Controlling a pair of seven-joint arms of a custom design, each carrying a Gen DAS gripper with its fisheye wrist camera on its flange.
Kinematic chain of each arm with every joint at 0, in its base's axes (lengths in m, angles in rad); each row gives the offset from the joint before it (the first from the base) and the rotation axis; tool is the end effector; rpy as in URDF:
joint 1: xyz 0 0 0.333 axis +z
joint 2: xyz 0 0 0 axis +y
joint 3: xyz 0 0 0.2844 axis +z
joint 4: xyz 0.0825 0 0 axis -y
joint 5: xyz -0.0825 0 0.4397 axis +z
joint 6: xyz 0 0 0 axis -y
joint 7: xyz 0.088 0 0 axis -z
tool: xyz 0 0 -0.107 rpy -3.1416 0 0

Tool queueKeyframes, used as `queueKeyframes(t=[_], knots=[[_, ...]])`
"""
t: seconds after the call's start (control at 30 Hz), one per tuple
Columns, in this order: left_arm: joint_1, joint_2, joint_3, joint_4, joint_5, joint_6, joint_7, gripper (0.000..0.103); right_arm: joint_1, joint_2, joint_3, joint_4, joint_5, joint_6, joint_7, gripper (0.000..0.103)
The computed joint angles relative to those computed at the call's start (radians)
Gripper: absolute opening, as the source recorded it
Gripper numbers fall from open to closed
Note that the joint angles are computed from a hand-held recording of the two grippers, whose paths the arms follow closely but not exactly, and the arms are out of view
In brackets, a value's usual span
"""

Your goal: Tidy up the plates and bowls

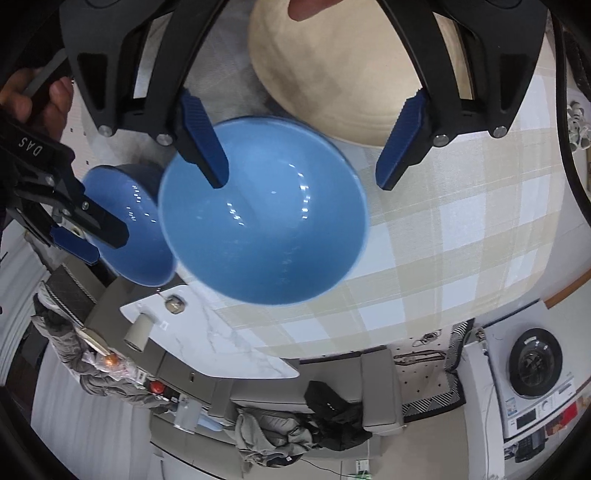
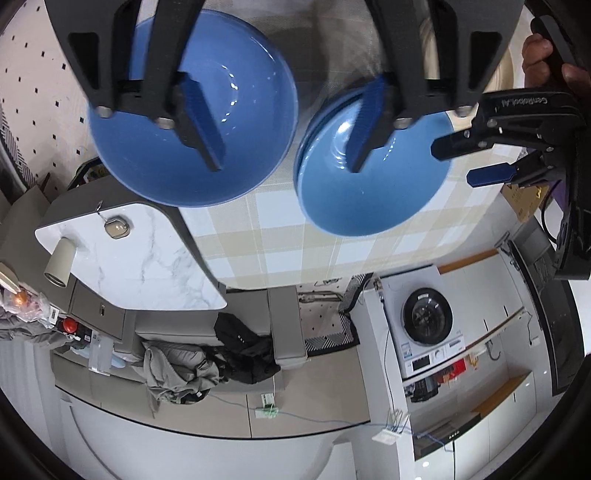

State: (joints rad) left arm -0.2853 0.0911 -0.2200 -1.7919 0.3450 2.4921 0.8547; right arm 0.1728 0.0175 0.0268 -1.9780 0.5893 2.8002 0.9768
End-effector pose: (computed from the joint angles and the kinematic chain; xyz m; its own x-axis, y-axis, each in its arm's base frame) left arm 0.6003 -0.3293 0.5160 -0.0332 -0.9920 0.1220 -0.7969 -0.0474 -0.6023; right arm 0.6491 0.1045 0.4919 0.3531 -0.9305 -0.0979 -0.6295 -0.1589 -0.7606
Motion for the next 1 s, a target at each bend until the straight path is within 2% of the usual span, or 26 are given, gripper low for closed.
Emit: queueKeyframes(t=[0.07,0.13,0.17,0.2,0.27,0.43,0.63,0.77,0.9,0.97,1.0], knots=[[-0.002,0.002,-0.008,0.004,-0.037,0.014,0.020,0.086,-0.006,-0.024,-0.006,-0.019,0.039,0.007,-0.033,0.090],[-0.007,0.005,-0.013,0.010,-0.057,0.023,0.034,0.091,-0.008,-0.045,-0.016,-0.035,0.071,0.007,-0.056,0.098],[-0.010,0.006,-0.015,0.012,-0.065,0.031,0.036,0.099,-0.008,-0.054,-0.022,-0.041,0.092,0.005,-0.070,0.102],[-0.014,0.009,-0.016,0.016,-0.067,0.038,0.034,0.102,-0.008,-0.060,-0.029,-0.043,0.114,0.003,-0.088,0.102],[-0.023,0.011,-0.020,0.022,-0.069,0.049,0.030,0.102,-0.007,-0.074,-0.040,-0.056,0.162,0.018,-0.126,0.102],[-0.049,0.047,-0.023,0.074,-0.052,0.017,0.016,0.102,-0.007,-0.104,-0.070,-0.081,0.239,0.021,-0.170,0.102],[-0.084,0.099,-0.024,0.136,-0.042,-0.006,0.002,0.102,-0.022,-0.119,-0.094,-0.102,0.267,0.024,-0.168,0.102],[-0.096,0.132,-0.024,0.167,-0.063,0.007,0.004,0.102,-0.042,-0.114,-0.102,-0.100,0.235,0.023,-0.131,0.102],[-0.108,0.164,-0.023,0.200,-0.084,0.001,0.015,0.102,-0.058,-0.100,-0.112,-0.086,0.258,0.004,-0.128,0.102],[-0.115,0.179,-0.024,0.218,-0.093,0.000,0.025,0.098,-0.070,-0.091,-0.111,-0.082,0.241,-0.001,-0.107,0.102],[-0.119,0.186,-0.025,0.226,-0.097,-0.002,0.031,0.092,-0.075,-0.087,-0.110,-0.080,0.232,-0.005,-0.098,0.102]])
